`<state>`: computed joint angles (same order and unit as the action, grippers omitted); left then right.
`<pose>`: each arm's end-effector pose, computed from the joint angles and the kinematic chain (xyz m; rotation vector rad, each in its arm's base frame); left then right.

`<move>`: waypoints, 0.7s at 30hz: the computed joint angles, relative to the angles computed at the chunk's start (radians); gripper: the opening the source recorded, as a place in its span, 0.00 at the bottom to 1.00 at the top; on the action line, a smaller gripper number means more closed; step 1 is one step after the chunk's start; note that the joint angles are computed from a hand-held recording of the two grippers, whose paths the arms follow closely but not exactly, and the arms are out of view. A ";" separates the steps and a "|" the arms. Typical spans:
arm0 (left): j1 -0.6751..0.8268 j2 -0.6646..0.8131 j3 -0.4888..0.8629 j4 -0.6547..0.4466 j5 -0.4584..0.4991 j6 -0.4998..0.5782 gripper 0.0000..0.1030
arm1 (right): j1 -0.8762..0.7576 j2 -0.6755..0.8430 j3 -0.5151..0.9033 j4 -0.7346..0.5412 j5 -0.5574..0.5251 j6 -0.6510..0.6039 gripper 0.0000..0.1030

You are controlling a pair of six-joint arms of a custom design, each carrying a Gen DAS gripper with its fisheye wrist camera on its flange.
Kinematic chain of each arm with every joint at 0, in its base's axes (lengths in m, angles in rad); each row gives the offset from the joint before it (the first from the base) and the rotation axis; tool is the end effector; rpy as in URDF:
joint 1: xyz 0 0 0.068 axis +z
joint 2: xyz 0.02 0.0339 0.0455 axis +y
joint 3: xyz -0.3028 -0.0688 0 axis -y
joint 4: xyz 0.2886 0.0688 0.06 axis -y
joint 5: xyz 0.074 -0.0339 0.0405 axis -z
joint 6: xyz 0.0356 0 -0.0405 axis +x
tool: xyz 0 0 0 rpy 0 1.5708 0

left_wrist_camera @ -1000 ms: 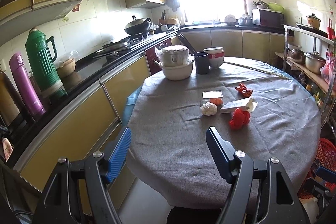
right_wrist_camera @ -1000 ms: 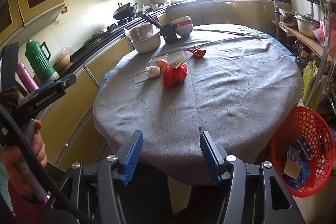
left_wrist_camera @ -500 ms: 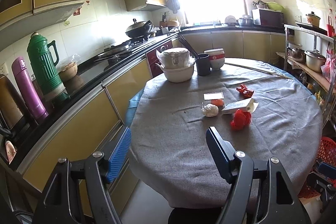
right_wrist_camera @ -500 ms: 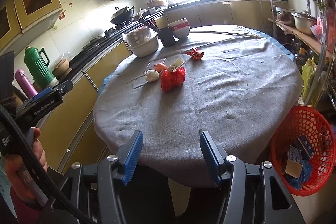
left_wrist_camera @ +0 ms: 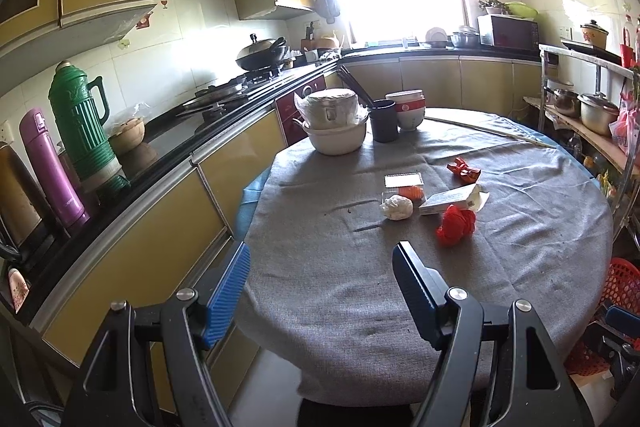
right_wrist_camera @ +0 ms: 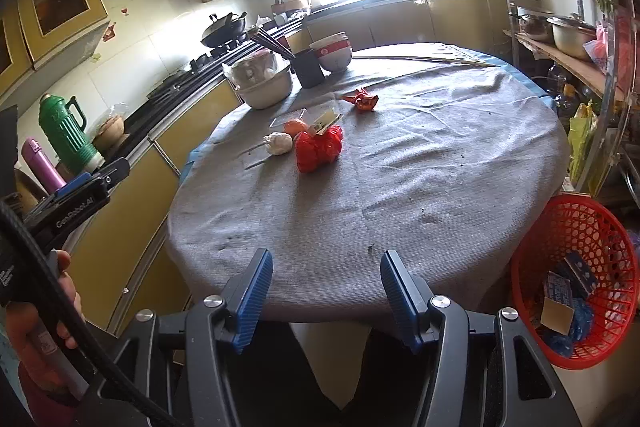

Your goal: Collect trash

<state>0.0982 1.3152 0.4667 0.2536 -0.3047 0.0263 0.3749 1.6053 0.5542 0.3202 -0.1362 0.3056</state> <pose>0.2663 0.0370 0.1691 -0.2529 2.1470 0.4013 0.2841 0.1170 0.1225 -0.1526 2.3415 0.5003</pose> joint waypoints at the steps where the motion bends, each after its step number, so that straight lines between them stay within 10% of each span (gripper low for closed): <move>1: 0.001 0.001 0.000 -0.001 0.001 -0.001 0.72 | 0.002 0.002 0.002 -0.001 0.002 0.001 0.58; 21: 0.028 0.020 0.004 0.016 0.013 -0.001 0.72 | 0.008 0.072 0.041 -0.008 0.002 -0.013 0.58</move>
<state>0.1264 1.3350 0.4709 0.2694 -0.2914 0.0249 0.3831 1.6771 0.5952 0.3120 -0.1338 0.2930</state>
